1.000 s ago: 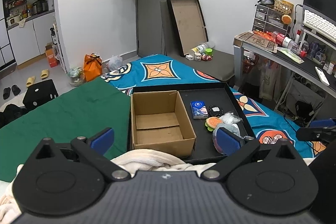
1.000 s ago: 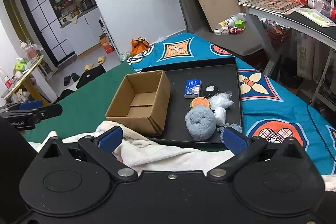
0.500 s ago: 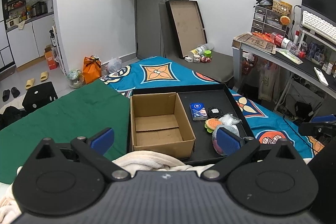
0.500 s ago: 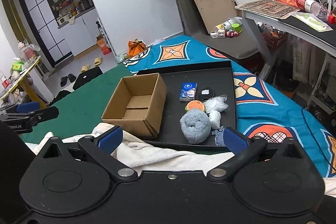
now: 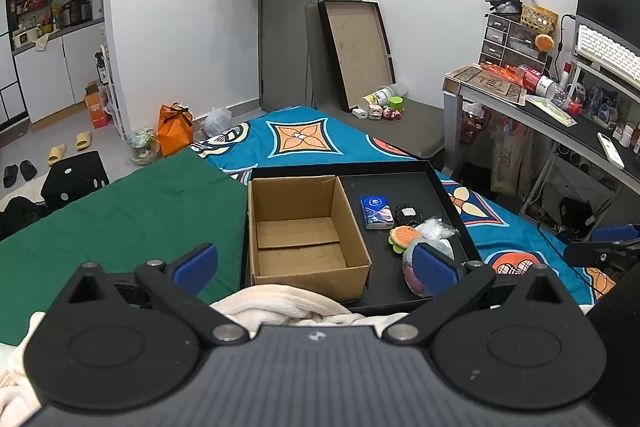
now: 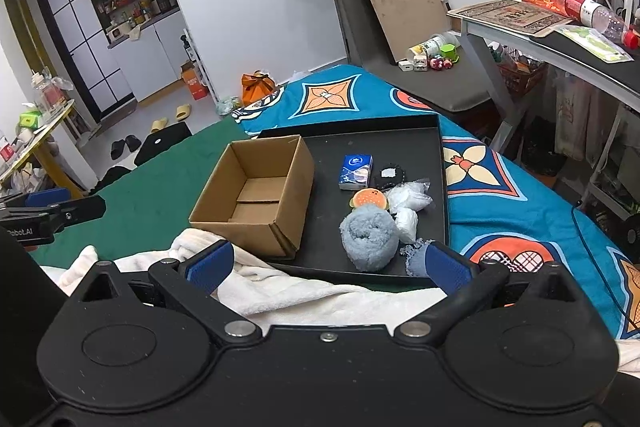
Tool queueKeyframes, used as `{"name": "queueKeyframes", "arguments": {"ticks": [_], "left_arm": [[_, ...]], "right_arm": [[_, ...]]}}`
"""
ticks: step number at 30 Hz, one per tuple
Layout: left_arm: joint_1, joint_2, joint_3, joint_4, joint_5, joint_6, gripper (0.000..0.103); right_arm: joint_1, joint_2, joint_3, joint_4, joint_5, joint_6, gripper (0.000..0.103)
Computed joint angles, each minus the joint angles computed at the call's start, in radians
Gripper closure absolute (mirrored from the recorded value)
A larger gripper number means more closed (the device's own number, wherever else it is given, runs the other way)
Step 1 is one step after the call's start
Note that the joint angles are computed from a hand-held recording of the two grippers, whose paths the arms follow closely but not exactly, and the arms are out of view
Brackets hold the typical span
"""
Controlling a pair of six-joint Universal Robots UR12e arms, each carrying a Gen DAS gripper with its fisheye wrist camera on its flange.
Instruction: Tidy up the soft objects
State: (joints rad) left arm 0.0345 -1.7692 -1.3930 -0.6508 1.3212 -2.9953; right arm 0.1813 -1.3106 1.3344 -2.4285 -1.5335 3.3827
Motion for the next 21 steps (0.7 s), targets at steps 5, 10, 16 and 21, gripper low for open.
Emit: {"name": "queueKeyframes", "arguments": {"ticks": [5, 10, 16, 21], "left_arm": [[0.001, -0.002, 0.003, -0.005, -0.004, 0.008, 0.000], [0.006, -0.005, 0.003, -0.005, -0.017, 0.003, 0.000], [0.012, -0.012, 0.010, -0.016, -0.037, 0.002, 0.000], [0.010, -0.023, 0.024, -0.031, -0.033, 0.006, 0.000]], "right_arm": [[0.002, 0.002, -0.001, 0.002, -0.010, 0.005, 0.000], [0.006, 0.011, -0.014, 0.012, -0.028, -0.016, 0.000], [0.007, 0.021, -0.026, 0.026, -0.030, -0.024, 0.000], [0.008, 0.029, -0.037, 0.043, -0.036, -0.036, 0.000]]}}
